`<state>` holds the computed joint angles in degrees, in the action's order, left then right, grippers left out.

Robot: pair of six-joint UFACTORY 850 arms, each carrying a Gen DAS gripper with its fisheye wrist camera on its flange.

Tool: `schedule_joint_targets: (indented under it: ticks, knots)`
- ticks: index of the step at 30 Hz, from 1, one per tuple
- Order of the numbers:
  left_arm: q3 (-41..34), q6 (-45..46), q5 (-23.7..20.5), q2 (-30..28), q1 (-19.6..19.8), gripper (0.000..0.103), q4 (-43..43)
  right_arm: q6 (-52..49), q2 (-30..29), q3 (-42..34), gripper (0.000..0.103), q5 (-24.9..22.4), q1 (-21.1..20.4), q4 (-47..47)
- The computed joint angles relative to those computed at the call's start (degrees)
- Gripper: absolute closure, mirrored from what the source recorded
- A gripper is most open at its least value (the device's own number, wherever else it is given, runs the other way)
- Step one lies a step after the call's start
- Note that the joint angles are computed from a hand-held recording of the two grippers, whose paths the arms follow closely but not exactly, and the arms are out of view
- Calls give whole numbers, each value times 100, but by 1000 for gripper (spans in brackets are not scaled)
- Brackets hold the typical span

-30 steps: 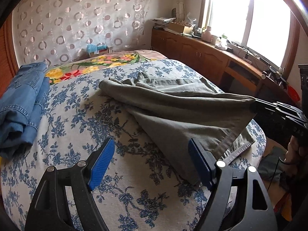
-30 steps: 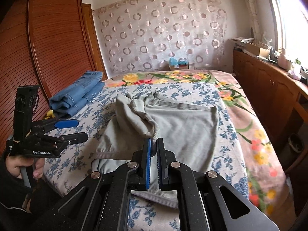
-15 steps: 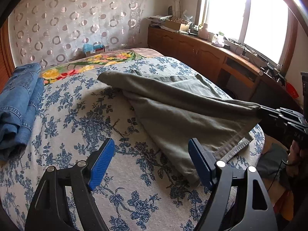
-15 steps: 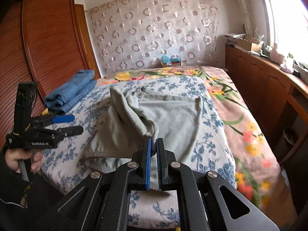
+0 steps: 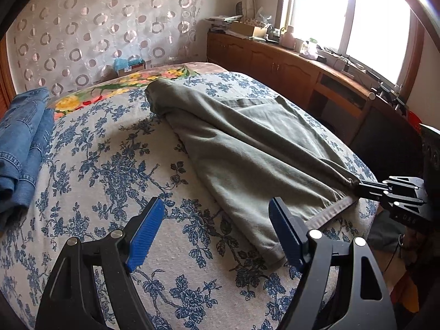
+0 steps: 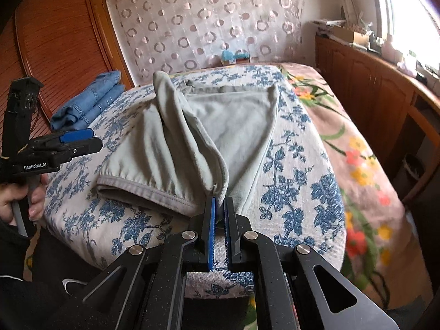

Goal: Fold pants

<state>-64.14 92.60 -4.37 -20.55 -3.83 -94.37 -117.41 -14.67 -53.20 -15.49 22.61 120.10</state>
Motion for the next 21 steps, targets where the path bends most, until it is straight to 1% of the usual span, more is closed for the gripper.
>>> schedule_joint_targets:
  ticks: [2,4,5,7,9,10,13,17,20,21]
  knots:
    - [-25,-93,-6,-22,8,24,90,373,-17,-65,97,8,-16,-393]
    - [-64,-158,-3,-50,21,24,145,743,-20,-133,91,-40,-55,-811]
    - [-96,-291,-2,-71,26,24,272,915,-20,-179,89,-39,-73,-994]
    - [-155,-474,11,-115,43,24,454,873,5,-215,79,-117,-137,-1003]
    - [-270,-1092,12,-191,71,24,1081,718,-3,-299,77,-130,-176,-876]
    - [-315,-1212,11,-225,87,24,1210,681,-22,-376,76,-129,-193,-861]
    - [-531,-2124,6,-366,132,24,2153,645,-188,-703,76,-103,-224,-923]
    - [-861,-3195,-73,-566,178,24,3268,1070,-559,-1290,76,57,-171,-1449]
    - [-1282,-3807,-218,-804,207,24,3906,1176,-820,-1665,76,61,-138,-1651]
    - [-1383,-3826,-254,-861,215,24,3930,1302,-906,-1798,76,75,-129,-1795]
